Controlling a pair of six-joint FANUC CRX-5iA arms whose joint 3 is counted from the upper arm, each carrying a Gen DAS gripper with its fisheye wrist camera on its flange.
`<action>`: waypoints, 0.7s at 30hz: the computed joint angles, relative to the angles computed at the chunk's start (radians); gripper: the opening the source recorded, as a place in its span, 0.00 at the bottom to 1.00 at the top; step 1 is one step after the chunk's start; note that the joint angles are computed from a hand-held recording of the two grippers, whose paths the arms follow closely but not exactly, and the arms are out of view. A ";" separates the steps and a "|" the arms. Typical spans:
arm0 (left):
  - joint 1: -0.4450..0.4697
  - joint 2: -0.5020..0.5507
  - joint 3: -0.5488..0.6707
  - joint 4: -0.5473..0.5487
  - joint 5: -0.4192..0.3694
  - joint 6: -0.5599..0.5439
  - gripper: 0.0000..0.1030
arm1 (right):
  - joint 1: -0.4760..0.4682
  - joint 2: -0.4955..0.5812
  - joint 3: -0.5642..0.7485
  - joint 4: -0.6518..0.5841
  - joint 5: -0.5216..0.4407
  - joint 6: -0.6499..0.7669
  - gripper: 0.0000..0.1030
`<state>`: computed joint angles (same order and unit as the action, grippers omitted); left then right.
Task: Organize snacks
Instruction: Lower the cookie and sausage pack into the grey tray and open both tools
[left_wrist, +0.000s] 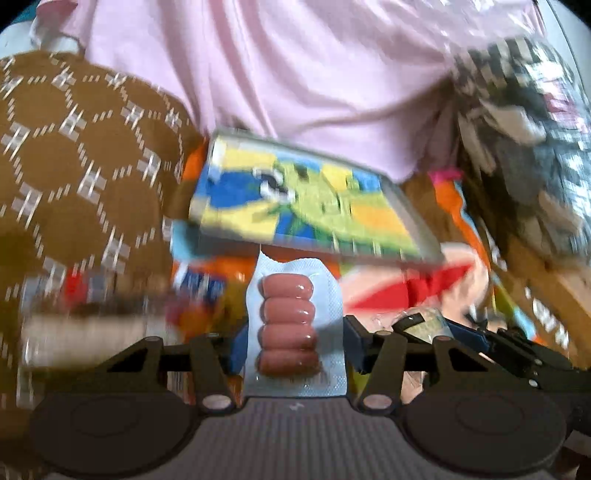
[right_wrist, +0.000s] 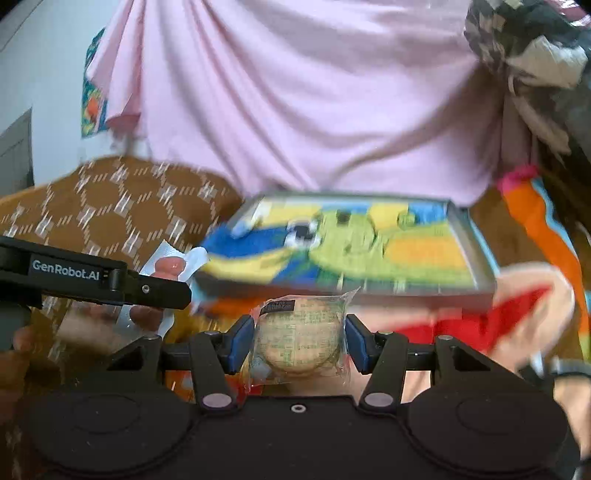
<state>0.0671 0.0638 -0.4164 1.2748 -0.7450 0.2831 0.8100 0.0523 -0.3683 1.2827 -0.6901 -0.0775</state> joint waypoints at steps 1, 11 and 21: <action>-0.017 0.018 0.021 0.025 0.023 -0.012 0.55 | -0.024 0.016 0.019 0.015 0.018 0.004 0.54; -0.084 0.238 0.326 -0.029 0.098 0.113 0.56 | -0.170 0.170 0.200 -0.009 0.056 0.136 0.55; -0.127 0.393 0.550 -0.263 0.123 0.352 0.56 | -0.208 0.238 0.252 -0.121 0.066 0.196 0.55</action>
<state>-0.0604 0.4566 0.1334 1.0116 -0.6216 0.6354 0.6020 0.2905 -0.1158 1.1615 -0.6236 0.1187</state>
